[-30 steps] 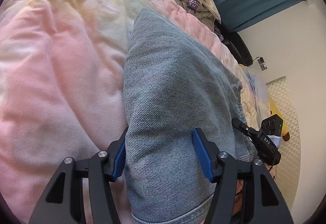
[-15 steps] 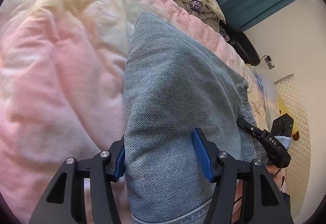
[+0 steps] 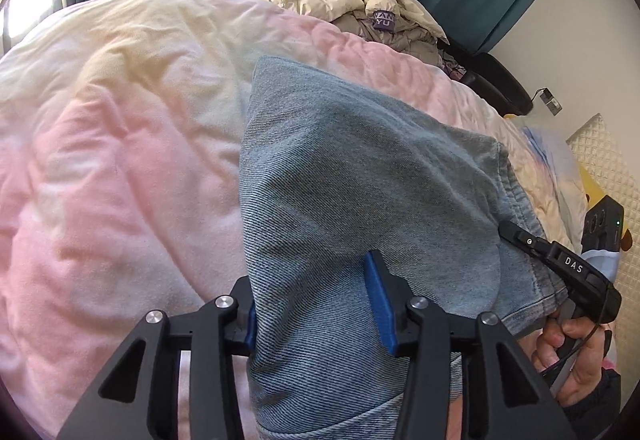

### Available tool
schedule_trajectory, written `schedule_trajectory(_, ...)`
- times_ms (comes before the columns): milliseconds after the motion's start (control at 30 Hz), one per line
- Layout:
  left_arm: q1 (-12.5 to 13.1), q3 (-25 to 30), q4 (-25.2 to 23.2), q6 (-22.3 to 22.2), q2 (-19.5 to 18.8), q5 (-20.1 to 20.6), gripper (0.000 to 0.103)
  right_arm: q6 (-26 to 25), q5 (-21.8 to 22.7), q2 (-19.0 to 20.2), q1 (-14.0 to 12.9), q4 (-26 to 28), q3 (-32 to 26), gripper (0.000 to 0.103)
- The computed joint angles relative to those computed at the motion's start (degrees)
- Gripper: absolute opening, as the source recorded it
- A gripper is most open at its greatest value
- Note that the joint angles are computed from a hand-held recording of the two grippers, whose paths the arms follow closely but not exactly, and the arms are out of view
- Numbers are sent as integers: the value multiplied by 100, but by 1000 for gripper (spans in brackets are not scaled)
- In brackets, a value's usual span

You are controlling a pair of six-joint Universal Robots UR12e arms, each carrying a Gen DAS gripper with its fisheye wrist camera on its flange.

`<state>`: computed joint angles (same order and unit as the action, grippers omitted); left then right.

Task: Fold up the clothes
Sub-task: 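Lift the folded jeans with both grippers off the duvet, then carry the folded jeans with both grippers toward the pillow end of the bed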

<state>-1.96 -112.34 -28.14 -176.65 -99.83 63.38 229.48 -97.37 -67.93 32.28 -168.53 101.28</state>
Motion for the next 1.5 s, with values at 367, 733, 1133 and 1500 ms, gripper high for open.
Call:
schedule_trajectory(367,-248,-222,406,-165,363,470,30,2,-273,-295,123,101,59,31)
schedule_trajectory(733,-601,-256,148,11,772,652,28,198,-621,-846,244,206,352,31)
schedule_trajectory(1133,-1217,-85,40,-155,1241,647,28,325,-1390,-1922,385,590,829,31)
schedule_trajectory(1500,-2100,361,-97,-329,1171,649,28,682,-2373,-3130,586,1367,1393,31)
